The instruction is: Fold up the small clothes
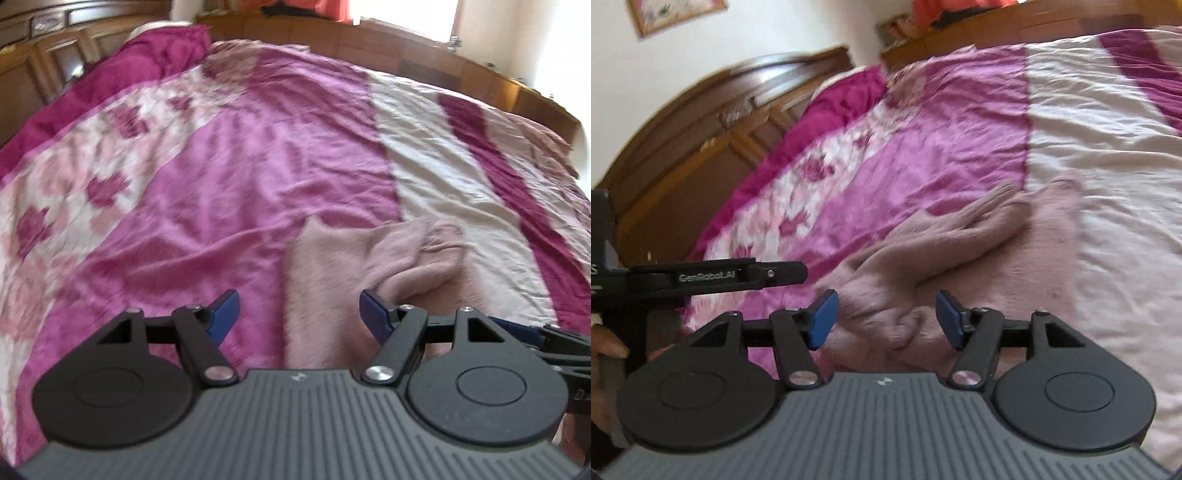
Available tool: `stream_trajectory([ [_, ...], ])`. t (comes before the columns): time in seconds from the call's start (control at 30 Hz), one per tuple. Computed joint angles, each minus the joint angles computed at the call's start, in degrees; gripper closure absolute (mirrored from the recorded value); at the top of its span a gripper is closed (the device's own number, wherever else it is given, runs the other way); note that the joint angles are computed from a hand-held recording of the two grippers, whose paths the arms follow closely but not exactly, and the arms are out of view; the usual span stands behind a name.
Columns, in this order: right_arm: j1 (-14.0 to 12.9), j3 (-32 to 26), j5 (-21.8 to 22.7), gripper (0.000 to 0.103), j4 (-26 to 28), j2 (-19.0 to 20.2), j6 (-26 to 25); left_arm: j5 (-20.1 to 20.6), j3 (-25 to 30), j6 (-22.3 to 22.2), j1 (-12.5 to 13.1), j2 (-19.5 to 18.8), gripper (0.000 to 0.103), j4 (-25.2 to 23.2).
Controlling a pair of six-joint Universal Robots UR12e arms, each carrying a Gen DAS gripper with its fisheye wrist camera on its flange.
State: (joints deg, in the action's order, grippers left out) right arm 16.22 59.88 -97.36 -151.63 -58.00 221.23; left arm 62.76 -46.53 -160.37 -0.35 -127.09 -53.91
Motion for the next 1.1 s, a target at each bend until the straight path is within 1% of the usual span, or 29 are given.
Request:
stream_trajectory([
  [0.1,0.0,3.3,-3.8,0.035,-0.8,-2.1,1.6,-1.1,0.3,2.3,-0.9,-0.3,0.030,0.8],
  [0.17,-0.2,5.0,-5.8,0.035,-0.3,-3.3,3.3,-1.5,0.8,4.6,-1.7,-0.7,0.030,0.1],
  [0.27,-0.5,7.2,-7.2,0.035,-0.2,-4.5,6.2,-1.5,0.9,7.2,-2.6,-1.1,0.030,-0.2],
  [0.47,-0.8,10.1,-8.8,0.034,-0.4,-5.9,9.4,0.6,2.3,12.1,-4.3,-2.7,0.030,-2.5],
  [0.53,-0.9,10.1,-8.9,0.034,-0.2,-5.7,9.9,1.0,2.6,13.1,-4.6,-3.3,0.030,-2.4],
  [0.6,-0.8,10.4,-9.2,0.034,-0.2,-5.8,10.5,1.6,3.0,12.9,-5.0,-4.1,0.030,-1.6],
  [0.7,-0.9,10.7,-9.3,0.034,-0.1,-5.8,11.1,1.7,3.0,11.5,-5.2,-4.7,0.031,0.2],
  [0.77,-0.9,11.1,-9.2,0.034,-0.1,-6.0,11.5,0.9,2.2,9.8,-5.1,-4.9,0.032,2.3],
  [0.8,-1.0,11.2,-9.3,0.034,-0.1,-6.0,11.7,0.3,1.9,8.9,-5.0,-4.9,0.039,3.4],
  [0.83,-1.0,11.3,-9.4,0.034,0.0,-5.9,11.9,-0.1,1.7,7.9,-4.9,-5.0,0.049,4.0],
  [0.87,-1.0,11.4,-9.4,0.034,0.0,-5.9,12.2,0.0,1.7,6.8,-4.9,-5.1,0.057,4.5],
  [0.9,-1.1,11.5,-9.3,0.034,-0.1,-6.0,12.4,-0.5,1.5,5.2,-4.7,-5.2,0.074,5.4],
  [0.93,-1.2,11.6,-9.2,0.034,-0.3,-5.9,12.6,-1.2,1.8,3.7,-4.5,-5.4,0.081,5.7],
  [1.0,-1.2,11.6,-9.0,0.034,-0.5,-5.8,12.8,-2.9,2.8,-0.1,-3.9,-5.9,0.084,5.4],
  [1.1,-1.2,11.3,-8.5,0.034,-0.4,-5.5,12.5,-4.7,3.9,-6.3,-2.8,-6.4,0.085,5.6],
])
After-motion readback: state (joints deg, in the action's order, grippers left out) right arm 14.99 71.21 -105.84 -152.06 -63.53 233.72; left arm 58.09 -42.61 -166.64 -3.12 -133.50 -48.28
